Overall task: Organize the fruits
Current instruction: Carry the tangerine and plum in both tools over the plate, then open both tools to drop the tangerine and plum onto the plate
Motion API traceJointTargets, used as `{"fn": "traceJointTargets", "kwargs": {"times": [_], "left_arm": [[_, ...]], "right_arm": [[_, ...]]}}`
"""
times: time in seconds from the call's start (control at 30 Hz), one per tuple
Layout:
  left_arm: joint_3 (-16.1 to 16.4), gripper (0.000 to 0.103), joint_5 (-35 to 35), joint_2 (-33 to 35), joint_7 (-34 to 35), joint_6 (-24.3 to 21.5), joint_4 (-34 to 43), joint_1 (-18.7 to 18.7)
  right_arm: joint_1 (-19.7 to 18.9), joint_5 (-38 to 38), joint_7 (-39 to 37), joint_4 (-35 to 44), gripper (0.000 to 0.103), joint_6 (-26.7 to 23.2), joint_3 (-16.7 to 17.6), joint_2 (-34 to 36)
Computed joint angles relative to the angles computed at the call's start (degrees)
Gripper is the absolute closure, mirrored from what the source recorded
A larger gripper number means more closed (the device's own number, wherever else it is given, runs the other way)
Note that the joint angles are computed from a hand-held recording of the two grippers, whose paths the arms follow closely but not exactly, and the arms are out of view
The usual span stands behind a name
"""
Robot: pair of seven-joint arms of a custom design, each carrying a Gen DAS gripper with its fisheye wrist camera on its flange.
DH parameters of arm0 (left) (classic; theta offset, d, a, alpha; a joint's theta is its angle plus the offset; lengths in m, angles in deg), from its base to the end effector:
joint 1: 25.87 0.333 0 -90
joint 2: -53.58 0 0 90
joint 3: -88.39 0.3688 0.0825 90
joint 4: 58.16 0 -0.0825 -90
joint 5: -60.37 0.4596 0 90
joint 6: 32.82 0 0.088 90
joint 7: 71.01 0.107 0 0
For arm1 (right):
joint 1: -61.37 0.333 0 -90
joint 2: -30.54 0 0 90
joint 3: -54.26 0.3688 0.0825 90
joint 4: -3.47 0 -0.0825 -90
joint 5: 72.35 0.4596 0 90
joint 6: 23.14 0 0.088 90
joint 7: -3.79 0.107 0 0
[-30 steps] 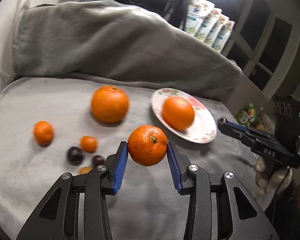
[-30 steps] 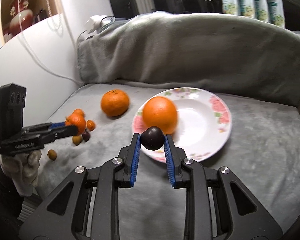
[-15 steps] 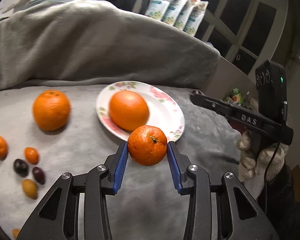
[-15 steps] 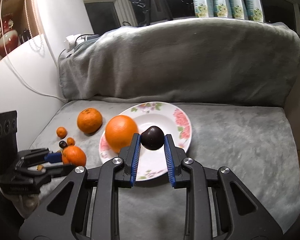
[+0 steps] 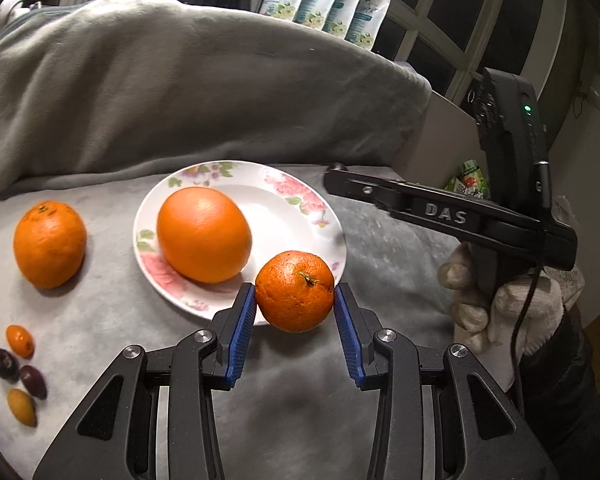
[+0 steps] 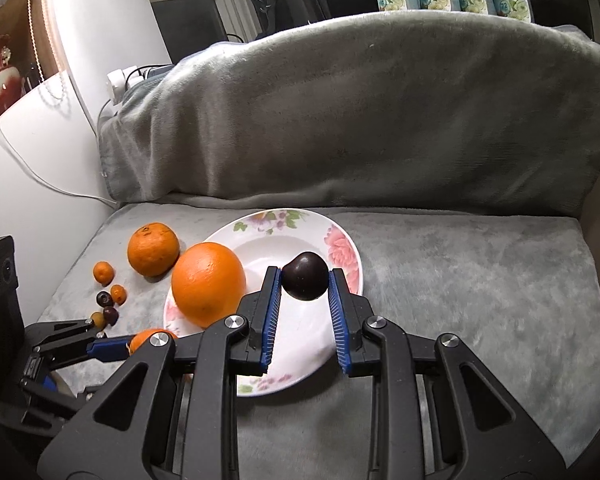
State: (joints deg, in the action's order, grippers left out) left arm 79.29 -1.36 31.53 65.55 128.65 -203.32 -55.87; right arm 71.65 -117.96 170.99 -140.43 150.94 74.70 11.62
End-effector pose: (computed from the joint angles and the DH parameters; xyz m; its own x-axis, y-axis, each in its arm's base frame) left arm 0.4056 -0.2769 0.4730 -0.6223 -0.7212 0.3044 -0.6695 0.2889 -0.6843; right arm 0.4083 0.3147 0.4733 0.1010 -0.9596 -0.2627 -0.6720 0.1290 -0.7293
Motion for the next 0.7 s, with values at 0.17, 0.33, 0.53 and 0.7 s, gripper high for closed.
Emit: {"fn": "traceJointTargets", "kwargs": {"times": [0.17, 0.33, 0.53, 0.7], "left_arm": [[-0.6, 0.065, 1.1, 1.2, -0.7, 0.1, 0.8, 0.1], [-1.5, 0.065, 2.9, 2.5, -1.6, 1.3, 1.5, 0.2], [-2.2, 0.065, 6.1, 3.6, -3.8, 4.2, 1.6, -0.4], [-2.5, 0.064, 8.1, 5.0, -5.3, 5.9, 2.2, -0.9]], "right_arm": [[-1.1, -1.1, 0.6, 1.3, 0.078, 1.1, 0.2, 2.1], [-0.3, -0.9, -0.3, 2.1, 0.078, 2.0, -1.2, 3.9], [0.4, -0.2, -1.1, 2.4, 0.078, 2.6, -2.4, 4.9], [0.0, -0.7, -0.9, 2.8, 0.078, 2.6, -2.0, 5.2]]}}
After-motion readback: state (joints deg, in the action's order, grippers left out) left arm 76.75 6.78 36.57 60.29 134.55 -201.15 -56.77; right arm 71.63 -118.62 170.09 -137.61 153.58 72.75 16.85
